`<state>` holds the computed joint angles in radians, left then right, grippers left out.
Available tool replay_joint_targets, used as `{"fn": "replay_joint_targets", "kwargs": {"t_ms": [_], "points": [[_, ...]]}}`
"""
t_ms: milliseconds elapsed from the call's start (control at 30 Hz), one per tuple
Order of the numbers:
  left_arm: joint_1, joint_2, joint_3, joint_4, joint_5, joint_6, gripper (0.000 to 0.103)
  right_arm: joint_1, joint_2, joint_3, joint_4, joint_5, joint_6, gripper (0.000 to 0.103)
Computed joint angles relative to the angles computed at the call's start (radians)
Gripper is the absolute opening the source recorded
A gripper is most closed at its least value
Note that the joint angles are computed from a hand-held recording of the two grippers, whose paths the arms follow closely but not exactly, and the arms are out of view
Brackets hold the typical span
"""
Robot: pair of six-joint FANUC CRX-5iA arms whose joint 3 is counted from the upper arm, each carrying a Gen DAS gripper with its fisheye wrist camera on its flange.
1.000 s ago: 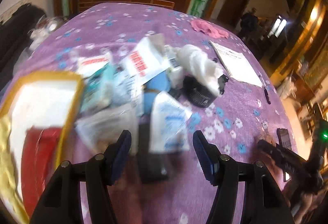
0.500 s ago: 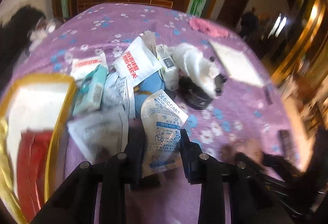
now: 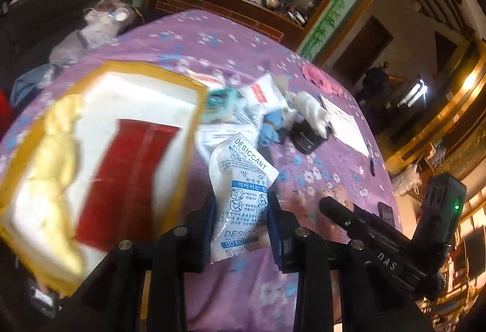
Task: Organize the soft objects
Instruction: 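Carry plush and desiccant packet into the foam box and open both grippers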
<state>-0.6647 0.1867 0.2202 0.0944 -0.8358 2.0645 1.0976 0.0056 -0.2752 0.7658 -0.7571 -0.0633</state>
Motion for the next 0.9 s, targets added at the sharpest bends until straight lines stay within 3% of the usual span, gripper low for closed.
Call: {"fn": "replay_joint_targets", "kwargs": {"t_ms": [233, 433, 667, 900], "points": [[0.077, -0.150, -0.156, -0.085, 0.019, 0.125, 0.032, 0.021, 0.157, 0.236, -0.138, 0.023, 0.222, 0.044], [0.164, -0.200, -0.246, -0.036, 0.045, 0.115, 0.032, 0.008, 0.271, 0.428, -0.282, -0.005, 0.395, 0.044], [0.215, -0.134, -0.197, -0.004, 0.057, 0.039, 0.032, -0.034, 0.418, 0.653, -0.392, -0.076, 0.544, 0.045], [0.222, 0.033, -0.008, -0.036, -0.035, -0.026, 0.033, -0.108, 0.598, 0.919, -0.421, -0.193, 0.649, 0.047]]}}
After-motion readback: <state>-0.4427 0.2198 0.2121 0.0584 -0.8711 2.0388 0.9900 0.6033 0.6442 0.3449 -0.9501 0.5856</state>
